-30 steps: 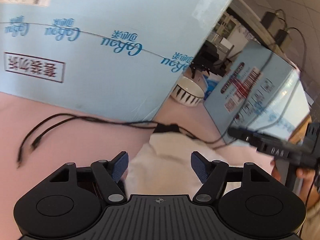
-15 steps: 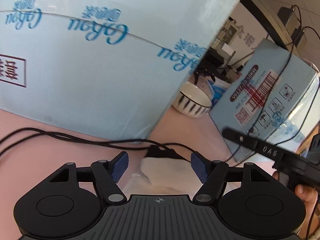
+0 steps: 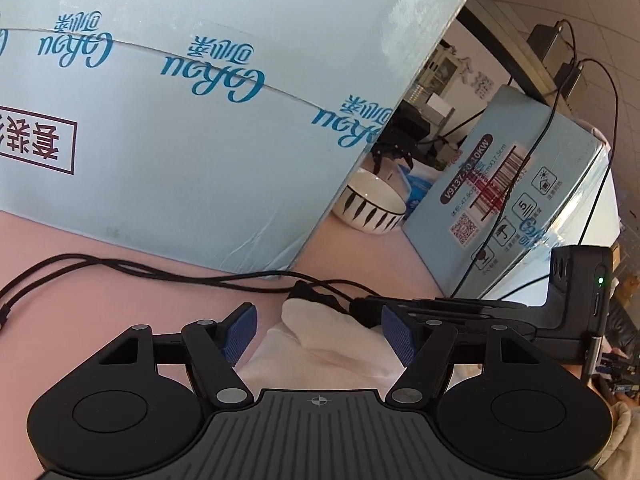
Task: Fold clothes
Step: 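Press the folded shirt with the left gripper while the right gripper releases it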
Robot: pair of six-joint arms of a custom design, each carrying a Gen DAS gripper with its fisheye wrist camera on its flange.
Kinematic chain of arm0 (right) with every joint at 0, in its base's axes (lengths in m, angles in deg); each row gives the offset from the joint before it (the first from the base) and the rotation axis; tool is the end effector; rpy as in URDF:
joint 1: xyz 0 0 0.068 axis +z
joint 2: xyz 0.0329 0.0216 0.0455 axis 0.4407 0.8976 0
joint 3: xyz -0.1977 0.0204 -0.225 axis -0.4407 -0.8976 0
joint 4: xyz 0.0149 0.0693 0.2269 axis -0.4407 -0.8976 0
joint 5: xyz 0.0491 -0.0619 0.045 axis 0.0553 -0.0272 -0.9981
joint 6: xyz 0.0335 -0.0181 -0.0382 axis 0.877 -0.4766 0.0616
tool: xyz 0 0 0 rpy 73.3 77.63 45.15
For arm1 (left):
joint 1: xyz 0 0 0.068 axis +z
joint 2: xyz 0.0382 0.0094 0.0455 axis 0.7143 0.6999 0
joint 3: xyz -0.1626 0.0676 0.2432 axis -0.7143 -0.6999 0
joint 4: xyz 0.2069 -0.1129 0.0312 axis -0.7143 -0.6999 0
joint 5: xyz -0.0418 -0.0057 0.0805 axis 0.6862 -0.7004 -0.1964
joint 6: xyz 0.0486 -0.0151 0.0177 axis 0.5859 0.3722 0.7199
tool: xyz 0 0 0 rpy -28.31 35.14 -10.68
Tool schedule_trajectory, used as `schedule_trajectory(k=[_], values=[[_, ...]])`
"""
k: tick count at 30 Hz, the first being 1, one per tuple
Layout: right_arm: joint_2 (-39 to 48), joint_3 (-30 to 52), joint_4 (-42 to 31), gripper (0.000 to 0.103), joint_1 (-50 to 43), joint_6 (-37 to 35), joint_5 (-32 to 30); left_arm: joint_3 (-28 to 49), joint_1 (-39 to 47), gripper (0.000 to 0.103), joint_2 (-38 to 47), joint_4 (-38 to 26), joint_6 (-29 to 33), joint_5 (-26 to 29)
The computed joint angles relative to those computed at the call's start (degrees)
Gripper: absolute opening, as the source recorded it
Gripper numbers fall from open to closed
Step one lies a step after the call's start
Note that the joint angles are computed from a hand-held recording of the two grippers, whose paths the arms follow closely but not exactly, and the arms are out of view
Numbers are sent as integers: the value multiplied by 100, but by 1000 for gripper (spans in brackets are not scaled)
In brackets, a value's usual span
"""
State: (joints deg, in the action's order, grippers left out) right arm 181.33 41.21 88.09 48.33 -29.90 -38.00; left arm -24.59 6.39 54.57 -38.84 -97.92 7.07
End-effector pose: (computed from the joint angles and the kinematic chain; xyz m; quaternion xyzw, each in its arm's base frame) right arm 0.3983 0.1847 0.0939 -0.4089 0.7982 0.2977 0.3271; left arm 0.2277 -0.1589 0.1058 -0.2723 0.8265 -0.1238 0.4768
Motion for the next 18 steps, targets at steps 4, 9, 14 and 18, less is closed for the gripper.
schedule_trajectory(k=[4,9,14,18], values=[[-183,-388,821,9,-145,242,-119,-166,-3,70,-35,83,-145,-70],[-284,3,47,21,-115,-100,253,-263,90,70,-2,33,-373,11],[-433,-291,506,41,-283,23,-475,-342,139,70,74,174,-439,133],[-180,1023,-2304,26,-49,-976,39,-397,188,70,45,207,-459,159]])
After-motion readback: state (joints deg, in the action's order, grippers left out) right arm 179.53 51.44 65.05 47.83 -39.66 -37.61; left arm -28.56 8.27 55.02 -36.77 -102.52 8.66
